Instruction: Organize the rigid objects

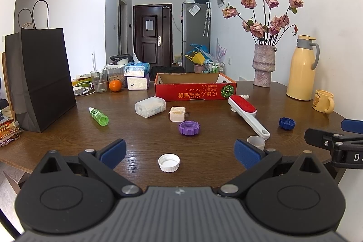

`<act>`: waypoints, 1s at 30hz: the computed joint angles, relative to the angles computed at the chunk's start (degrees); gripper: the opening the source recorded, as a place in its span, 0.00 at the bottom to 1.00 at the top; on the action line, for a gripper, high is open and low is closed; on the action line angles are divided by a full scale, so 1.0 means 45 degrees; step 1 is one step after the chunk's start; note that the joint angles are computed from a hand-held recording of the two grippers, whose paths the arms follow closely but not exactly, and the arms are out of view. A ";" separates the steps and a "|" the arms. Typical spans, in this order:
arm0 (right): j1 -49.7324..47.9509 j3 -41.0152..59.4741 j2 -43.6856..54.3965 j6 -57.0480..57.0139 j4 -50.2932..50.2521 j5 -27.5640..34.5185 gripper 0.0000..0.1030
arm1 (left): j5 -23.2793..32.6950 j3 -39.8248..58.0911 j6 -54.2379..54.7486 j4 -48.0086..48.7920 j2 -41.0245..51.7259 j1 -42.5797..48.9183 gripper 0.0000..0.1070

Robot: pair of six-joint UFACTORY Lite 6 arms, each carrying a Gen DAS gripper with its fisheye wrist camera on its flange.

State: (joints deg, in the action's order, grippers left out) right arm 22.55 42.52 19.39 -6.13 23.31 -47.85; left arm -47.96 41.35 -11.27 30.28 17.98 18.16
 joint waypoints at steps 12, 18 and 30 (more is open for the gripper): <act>0.0164 0.0067 -0.0110 -0.0236 0.0242 0.0100 1.00 | -0.0035 -0.0017 -0.0008 0.0020 -0.0005 0.0017 0.96; 0.0195 0.0023 -0.0164 -0.0260 0.0266 0.0086 1.00 | 0.0202 -0.0058 -0.0148 0.0012 -0.0308 -0.0088 0.96; 0.0301 0.0068 -0.0197 -0.0357 0.0383 0.0110 1.00 | 0.0144 -0.0068 -0.0124 0.0008 -0.0276 -0.0071 0.96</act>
